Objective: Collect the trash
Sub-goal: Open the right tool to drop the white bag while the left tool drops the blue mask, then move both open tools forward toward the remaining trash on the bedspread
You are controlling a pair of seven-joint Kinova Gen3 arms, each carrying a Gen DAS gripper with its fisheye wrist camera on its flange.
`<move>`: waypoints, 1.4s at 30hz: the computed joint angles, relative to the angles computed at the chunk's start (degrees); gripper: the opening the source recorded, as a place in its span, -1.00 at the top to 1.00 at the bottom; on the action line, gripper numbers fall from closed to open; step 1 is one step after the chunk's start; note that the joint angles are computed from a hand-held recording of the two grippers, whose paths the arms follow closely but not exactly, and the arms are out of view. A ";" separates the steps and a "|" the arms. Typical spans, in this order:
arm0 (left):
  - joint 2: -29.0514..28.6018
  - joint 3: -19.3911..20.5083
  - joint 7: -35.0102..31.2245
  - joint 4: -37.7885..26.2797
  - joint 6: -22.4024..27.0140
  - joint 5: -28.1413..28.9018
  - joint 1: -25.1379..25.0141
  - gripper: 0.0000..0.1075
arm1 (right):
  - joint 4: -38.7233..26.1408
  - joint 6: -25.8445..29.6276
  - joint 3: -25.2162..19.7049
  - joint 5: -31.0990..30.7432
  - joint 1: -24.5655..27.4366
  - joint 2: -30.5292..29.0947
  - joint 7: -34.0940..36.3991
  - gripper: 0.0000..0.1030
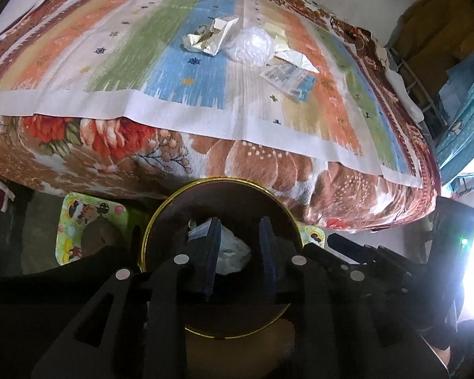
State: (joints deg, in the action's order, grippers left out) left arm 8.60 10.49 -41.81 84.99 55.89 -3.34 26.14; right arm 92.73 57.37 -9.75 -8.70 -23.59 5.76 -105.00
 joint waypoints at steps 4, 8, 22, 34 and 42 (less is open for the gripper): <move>-0.53 -0.11 -1.84 0.48 -0.76 2.08 -1.32 0.46 | -0.01 0.08 0.05 0.68 -0.12 -0.32 -0.41 0.04; -0.15 -0.76 -3.61 -0.95 1.07 3.69 -3.09 0.34 | -0.50 0.58 0.41 -0.76 0.76 -0.11 0.39 -0.02; 3.87 -2.59 -6.28 -10.74 7.68 -1.19 -3.98 -0.03 | -8.26 0.18 0.85 -1.27 1.98 1.92 5.97 -0.42; 8.70 -5.21 -5.22 -17.62 9.74 0.15 -6.94 -0.50 | -18.82 -1.33 1.95 2.46 2.31 7.65 8.17 -0.80; 12.81 -7.56 -1.99 -22.79 10.20 -3.96 -7.67 -0.81 | -22.42 -3.27 1.87 0.19 3.43 11.26 10.64 -0.83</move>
